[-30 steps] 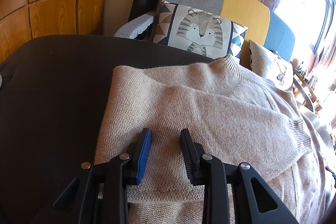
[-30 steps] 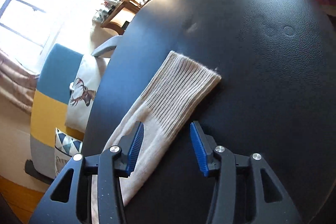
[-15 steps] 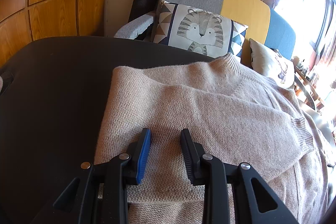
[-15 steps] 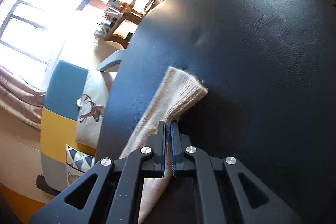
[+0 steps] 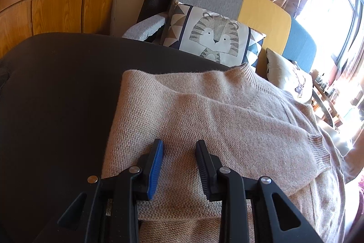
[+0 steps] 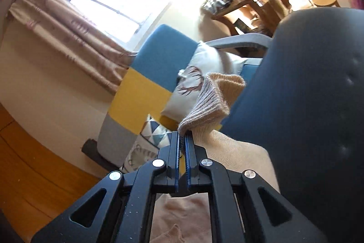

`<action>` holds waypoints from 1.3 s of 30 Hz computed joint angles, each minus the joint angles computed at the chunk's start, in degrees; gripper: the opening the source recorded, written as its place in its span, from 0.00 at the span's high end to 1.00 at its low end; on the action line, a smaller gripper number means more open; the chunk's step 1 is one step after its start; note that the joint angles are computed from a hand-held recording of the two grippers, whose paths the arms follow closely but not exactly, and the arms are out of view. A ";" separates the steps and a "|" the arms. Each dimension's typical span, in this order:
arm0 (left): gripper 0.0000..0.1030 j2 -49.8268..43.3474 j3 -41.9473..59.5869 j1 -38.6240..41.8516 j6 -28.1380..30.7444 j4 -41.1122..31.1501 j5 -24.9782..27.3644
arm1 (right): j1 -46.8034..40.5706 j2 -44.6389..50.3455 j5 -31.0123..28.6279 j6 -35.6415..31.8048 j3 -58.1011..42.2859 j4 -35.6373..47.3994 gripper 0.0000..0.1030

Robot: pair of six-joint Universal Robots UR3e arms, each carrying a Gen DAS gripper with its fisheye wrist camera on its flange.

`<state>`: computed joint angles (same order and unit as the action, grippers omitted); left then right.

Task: Fold clothes
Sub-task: 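Grasp the other sleeve cuff with the right tool and lift it, then lay the cuff across the sweater back with the right tool and open it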

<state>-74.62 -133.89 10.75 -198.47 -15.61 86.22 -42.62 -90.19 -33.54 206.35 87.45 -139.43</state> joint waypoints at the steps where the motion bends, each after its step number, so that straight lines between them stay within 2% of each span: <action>1: 0.71 0.19 -0.21 0.32 -0.01 0.11 -0.48 | 2.68 0.77 -0.57 1.31 -2.30 -0.26 0.96; 9: 0.71 1.47 -1.58 2.11 0.22 0.65 -2.89 | 24.02 7.42 -6.50 7.77 -14.25 -3.28 0.96; 17: 0.71 3.07 -3.86 4.91 0.46 1.99 -6.69 | 46.52 21.34 -15.81 9.58 -26.54 -4.46 0.96; 26: 0.71 4.79 -6.27 7.96 0.86 3.18 -10.65 | 63.71 36.93 -24.94 0.88 -37.51 3.12 0.96; 35: 0.71 6.12 -8.21 10.67 1.11 4.18 -14.12 | 72.75 45.83 -33.85 -8.72 -42.09 6.70 0.96; 39: 0.71 6.62 -8.63 11.26 1.29 4.13 -14.77 | 74.36 48.28 -34.07 -9.32 -43.04 7.67 0.96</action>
<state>-68.01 -142.52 22.01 -197.19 -11.48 71.46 31.75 -41.91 -67.61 197.03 44.41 -131.76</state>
